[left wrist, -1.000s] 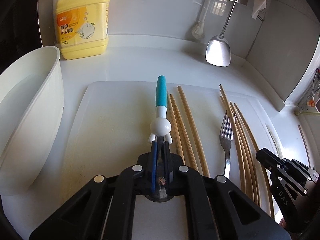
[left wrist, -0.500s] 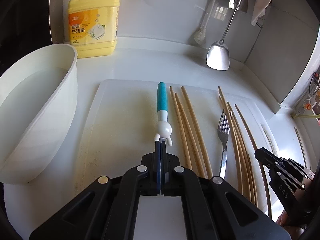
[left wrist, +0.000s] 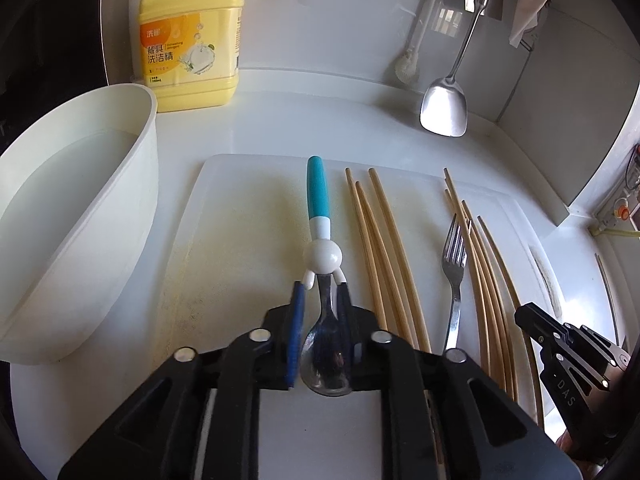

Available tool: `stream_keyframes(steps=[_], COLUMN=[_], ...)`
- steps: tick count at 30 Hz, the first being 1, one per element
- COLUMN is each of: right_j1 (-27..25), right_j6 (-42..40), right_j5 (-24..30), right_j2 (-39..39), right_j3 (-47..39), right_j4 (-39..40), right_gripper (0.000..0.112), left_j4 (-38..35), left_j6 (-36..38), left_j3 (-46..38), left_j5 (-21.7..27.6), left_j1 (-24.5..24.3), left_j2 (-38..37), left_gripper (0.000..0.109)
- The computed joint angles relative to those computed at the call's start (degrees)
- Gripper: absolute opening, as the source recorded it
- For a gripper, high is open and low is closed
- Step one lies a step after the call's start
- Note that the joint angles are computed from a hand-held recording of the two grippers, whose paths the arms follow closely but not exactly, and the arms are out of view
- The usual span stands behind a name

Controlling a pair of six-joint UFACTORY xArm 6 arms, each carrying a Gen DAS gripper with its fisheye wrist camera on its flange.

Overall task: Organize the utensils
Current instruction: 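Lift the spoon with the left tool while the right tool lifts the chopstick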

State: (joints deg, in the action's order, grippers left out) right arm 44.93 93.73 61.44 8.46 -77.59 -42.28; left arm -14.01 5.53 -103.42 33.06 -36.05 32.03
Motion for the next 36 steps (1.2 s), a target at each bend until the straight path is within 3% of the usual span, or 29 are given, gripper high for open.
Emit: stream_keyframes(steps=[1, 2, 4, 21, 22, 25, 29, 36], right_j1=[0.01, -0.02, -0.02, -0.05, -0.09, -0.11, -0.17, -0.13], right_j6=[0.09, 0.15, 0.54, 1.28, 1.23, 1.16, 1.05, 2.28], right_j5=[0.06, 0.04, -0.07, -0.51, -0.52, -0.43, -0.34, -1.03], right_j2=[-0.01, 0.13, 0.02, -0.54, -0.52, -0.48, -0.46, -1.09], right_j3=[0.02, -0.14, 0.06, 0.91, 0.87, 0.79, 0.77, 1.66], right_j4=[-0.04, -0.08, -0.25, -0.79, -0.79, -0.80, -0.90, -1.45], right_gripper=[0.006, 0.006, 0.006, 0.006, 0.006, 0.007, 0.006, 0.006], left_j4=[1.00, 1.15, 2.62, 13.74, 14.82, 14.31, 14.32, 8.24], left_j6=[-0.93, -1.18, -2.31, -10.15, -10.78, -9.61, -9.55, -6.32], left_j3=[0.23, 0.82, 1.15, -9.25, -9.58, -8.15, -6.77, -4.67], left_j5=[-0.65, -1.79, -3.11, 2.17, 2.23, 0.53, -0.54, 0.09], left_j1=[-0.13, -0.22, -0.39, -1.01, -1.13, -1.32, -1.41, -0.71], left_j2=[-0.10, -0.40, -0.54, 6.91, 7.15, 6.49, 5.77, 3.92], left_gripper=[0.045, 0.053, 0.053, 0.053, 0.053, 0.024, 0.024, 0.023])
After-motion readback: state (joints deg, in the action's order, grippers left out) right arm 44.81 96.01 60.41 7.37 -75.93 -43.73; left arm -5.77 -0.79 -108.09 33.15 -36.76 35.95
